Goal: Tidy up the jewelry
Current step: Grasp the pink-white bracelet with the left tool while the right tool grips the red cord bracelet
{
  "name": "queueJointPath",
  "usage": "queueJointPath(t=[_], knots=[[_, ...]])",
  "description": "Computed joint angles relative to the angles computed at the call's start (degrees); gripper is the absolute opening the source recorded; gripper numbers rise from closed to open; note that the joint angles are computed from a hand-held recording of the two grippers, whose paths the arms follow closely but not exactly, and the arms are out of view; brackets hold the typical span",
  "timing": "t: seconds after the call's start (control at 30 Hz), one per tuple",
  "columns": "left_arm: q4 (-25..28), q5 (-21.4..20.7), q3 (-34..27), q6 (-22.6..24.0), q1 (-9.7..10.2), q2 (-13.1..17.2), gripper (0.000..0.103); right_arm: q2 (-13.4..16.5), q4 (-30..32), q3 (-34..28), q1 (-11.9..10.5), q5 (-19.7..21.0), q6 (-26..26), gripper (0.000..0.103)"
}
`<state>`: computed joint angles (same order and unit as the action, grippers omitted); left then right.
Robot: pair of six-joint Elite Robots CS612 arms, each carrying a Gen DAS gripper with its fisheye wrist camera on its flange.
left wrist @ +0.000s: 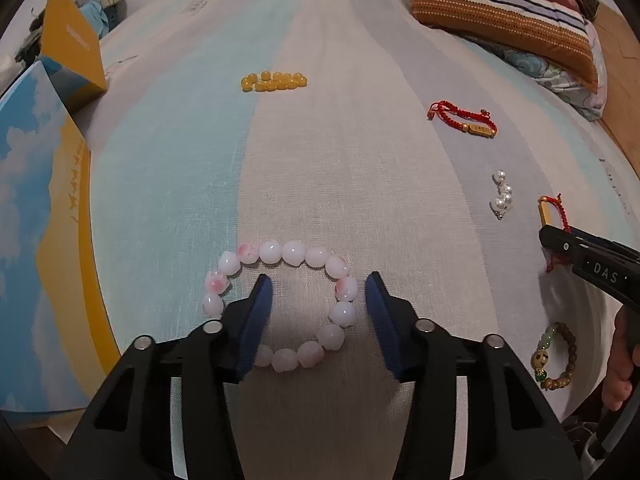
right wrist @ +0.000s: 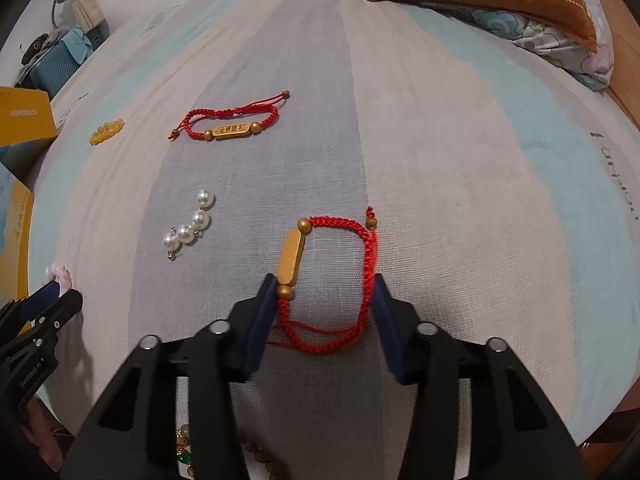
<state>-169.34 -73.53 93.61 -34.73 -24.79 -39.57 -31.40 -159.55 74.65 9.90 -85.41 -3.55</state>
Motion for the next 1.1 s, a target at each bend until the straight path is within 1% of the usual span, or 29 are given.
queueJointPath(t=[0.07, 0.1, 0.2, 0.23, 0.27, 0.37, 0.43, 0.77, 1.1], knots=[[-0.29, 0.60, 0.12, 0.10, -0.22, -0.04, 0.036, -0.04, -0.19, 0.07, 0.02, 0.21, -0.29, 0.031], [-0.41, 0.55, 0.21, 0.18, -0.27, -0.10, 0.034, -0.10, -0.42, 0.25, 0.02, 0.23, -0.37, 0.030], [-0.70, -0.04, 0.17, 0.37, -0.08, -0.10, 0.023, -0.22, -1.02, 0.62, 0.06, 0.28, -0.34, 0.024], [-0.71, 0.07, 0.20, 0.35, -0.07, -0.12, 0.016, -0.23, -1.09, 0.60, 0.13, 0.22, -0.32, 0.021], [-0.83, 0.04, 0.27, 0.22, -0.01, -0.16, 0.012, -0.29, -1.35, 0.75, 0.20, 0.15, -0.14, 0.017], [-1.95, -0.50, 0.77, -0.03, 0.15, -0.35, 0.012, -0.53, -2.73, 1.39, 0.11, 0.65, 0.45, 0.013], [-2.42, -0.42, 1.01, -0.03, 0.11, -0.51, 0.012, -0.71, -3.45, 1.70, 0.02, 1.22, 0.88, 0.013], [-3.63, 0.15, 1.68, -0.37, -0.04, -0.99, 0.012, -1.11, -5.17, 2.34, -0.19, 1.91, 1.51, 0.013], [-4.88, 1.08, 3.25, -1.61, -0.19, -2.52, 0.012, -2.13, -6.86, 3.70, -0.44, 2.63, 2.15, 0.013]])
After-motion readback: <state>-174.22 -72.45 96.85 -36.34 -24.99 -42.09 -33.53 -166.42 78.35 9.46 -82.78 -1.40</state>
